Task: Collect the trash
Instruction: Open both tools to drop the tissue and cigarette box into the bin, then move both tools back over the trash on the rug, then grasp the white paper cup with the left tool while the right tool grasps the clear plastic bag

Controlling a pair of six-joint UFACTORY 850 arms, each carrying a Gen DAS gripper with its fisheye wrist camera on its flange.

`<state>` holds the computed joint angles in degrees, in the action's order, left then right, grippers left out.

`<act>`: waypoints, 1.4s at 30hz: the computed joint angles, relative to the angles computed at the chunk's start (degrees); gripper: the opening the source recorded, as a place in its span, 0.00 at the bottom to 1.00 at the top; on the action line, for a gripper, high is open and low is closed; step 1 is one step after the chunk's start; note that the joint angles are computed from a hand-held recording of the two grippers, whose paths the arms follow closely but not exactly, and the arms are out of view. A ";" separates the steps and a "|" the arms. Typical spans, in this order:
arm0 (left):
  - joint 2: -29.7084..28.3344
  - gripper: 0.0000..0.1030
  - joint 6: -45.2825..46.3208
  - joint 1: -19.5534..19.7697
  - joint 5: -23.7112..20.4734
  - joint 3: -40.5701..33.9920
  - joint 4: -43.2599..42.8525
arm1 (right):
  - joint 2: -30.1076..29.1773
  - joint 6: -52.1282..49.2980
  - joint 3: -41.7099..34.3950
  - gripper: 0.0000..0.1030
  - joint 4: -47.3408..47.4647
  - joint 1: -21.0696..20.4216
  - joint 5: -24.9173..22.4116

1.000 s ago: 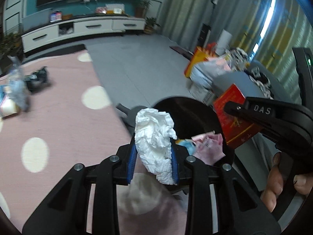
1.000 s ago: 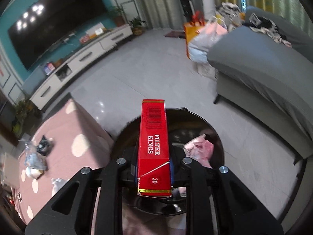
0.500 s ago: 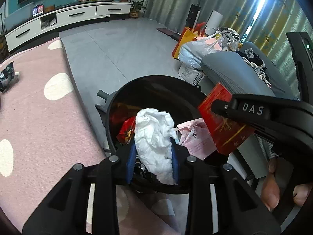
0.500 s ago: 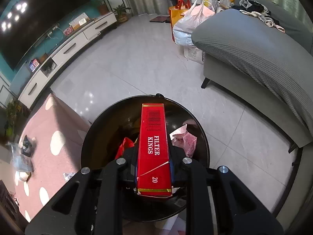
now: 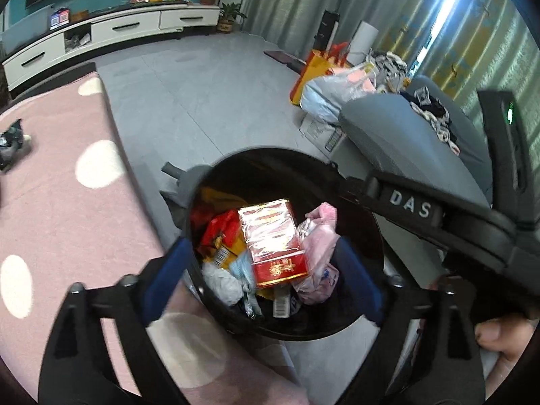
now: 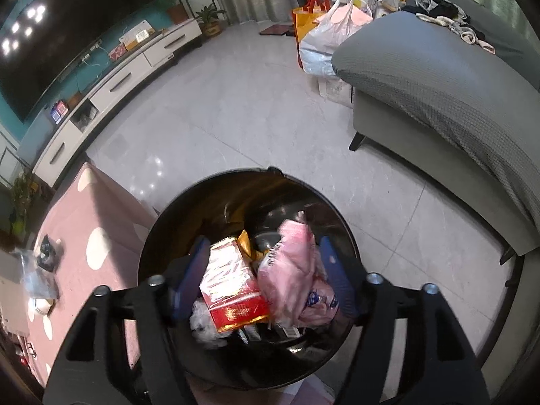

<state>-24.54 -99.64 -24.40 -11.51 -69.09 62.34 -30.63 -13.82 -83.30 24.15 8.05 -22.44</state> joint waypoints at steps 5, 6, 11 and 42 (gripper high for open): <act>7.11 0.97 -15.54 3.08 -2.46 7.56 12.33 | 1.02 -1.38 1.15 0.78 0.74 0.30 3.35; 9.36 0.97 -18.84 4.33 -3.34 10.11 14.45 | 1.12 -2.10 1.28 0.81 1.51 0.32 3.74; 18.77 0.97 -27.13 10.79 -10.60 20.30 15.57 | 1.22 -6.78 1.57 0.83 7.71 0.86 5.09; 12.78 0.88 -44.35 32.63 0.39 23.82 40.18 | -29.22 -14.14 -45.83 0.57 7.08 27.50 -34.79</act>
<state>-11.76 -143.99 8.23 -11.12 -45.27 102.52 -59.85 -27.95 -129.13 31.24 35.55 -57.23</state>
